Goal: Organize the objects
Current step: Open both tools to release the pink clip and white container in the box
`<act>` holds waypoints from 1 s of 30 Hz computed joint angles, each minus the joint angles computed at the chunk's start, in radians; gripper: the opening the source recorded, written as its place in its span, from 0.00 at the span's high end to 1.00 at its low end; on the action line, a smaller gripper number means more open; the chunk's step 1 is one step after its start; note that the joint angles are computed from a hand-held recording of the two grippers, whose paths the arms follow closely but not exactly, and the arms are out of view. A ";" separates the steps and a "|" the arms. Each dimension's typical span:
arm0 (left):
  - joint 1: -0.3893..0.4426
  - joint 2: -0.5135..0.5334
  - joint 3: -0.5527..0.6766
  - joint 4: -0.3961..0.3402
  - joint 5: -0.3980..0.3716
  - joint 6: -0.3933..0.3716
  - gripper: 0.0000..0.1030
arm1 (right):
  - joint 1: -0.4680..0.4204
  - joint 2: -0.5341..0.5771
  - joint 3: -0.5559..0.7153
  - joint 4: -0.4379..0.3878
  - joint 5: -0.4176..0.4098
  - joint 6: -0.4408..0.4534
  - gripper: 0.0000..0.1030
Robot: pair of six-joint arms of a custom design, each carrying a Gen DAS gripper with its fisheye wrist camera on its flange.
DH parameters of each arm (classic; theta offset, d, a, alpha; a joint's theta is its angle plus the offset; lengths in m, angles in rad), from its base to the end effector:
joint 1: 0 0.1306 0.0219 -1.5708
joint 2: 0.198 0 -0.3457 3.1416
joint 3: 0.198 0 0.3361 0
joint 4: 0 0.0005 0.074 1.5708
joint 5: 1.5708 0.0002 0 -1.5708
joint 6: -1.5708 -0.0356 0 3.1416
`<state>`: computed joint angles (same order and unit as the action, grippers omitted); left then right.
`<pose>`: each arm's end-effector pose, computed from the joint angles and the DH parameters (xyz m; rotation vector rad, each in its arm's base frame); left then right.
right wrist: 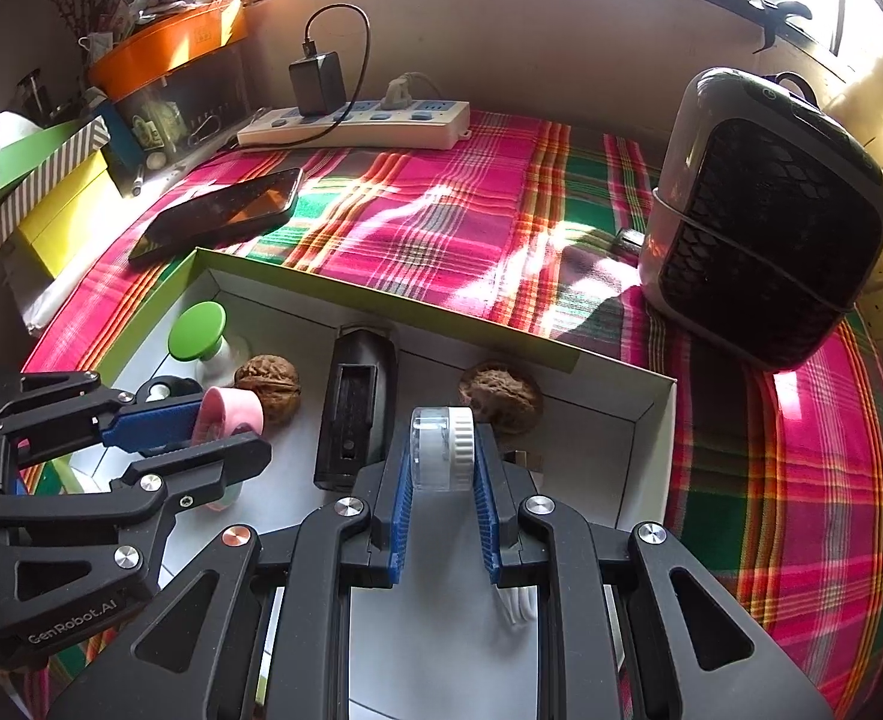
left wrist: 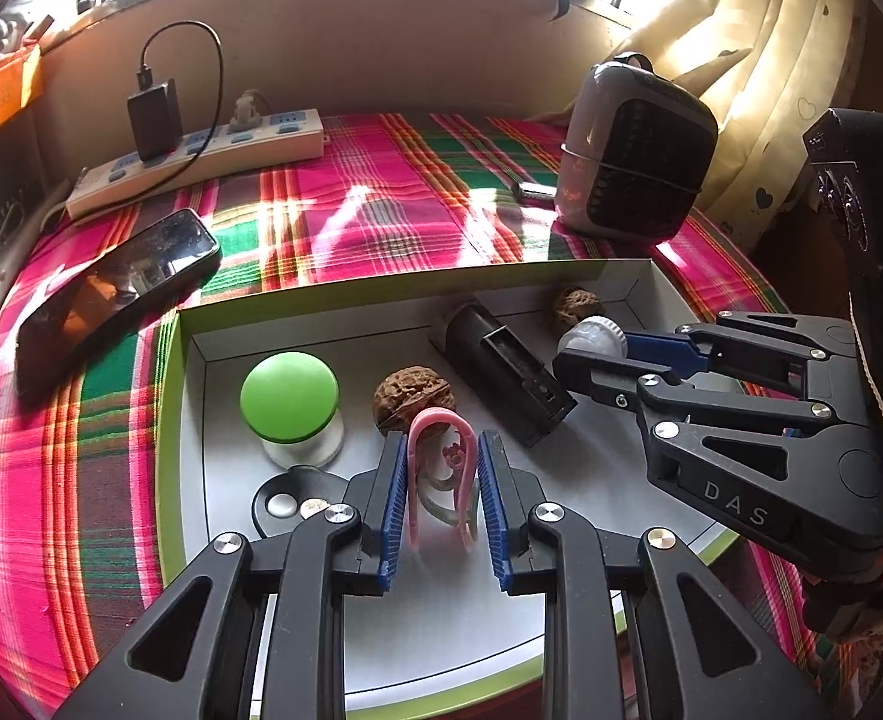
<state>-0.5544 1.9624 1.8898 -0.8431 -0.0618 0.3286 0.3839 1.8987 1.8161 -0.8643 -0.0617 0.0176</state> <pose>0.5245 -0.3228 0.3066 0.2564 2.4951 -0.2941 0.5503 0.2241 0.3128 -0.5291 2.4740 0.2253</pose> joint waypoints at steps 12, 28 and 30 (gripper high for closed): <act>0.004 0.014 0.015 -0.019 0.005 0.011 0.79 | 0.005 0.007 -0.001 0.001 0.013 -0.003 0.81; 0.006 -0.002 -0.001 -0.007 0.002 0.027 0.70 | 0.013 -0.009 -0.021 0.021 0.047 -0.005 0.70; 0.006 -0.007 -0.006 -0.004 -0.003 0.030 0.68 | 0.014 -0.014 -0.026 0.023 0.047 -0.005 0.70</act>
<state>-0.5480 1.9553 1.8836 -0.8468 -0.0648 0.3589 0.3984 1.8852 1.7901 -0.8413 -0.0145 0.0122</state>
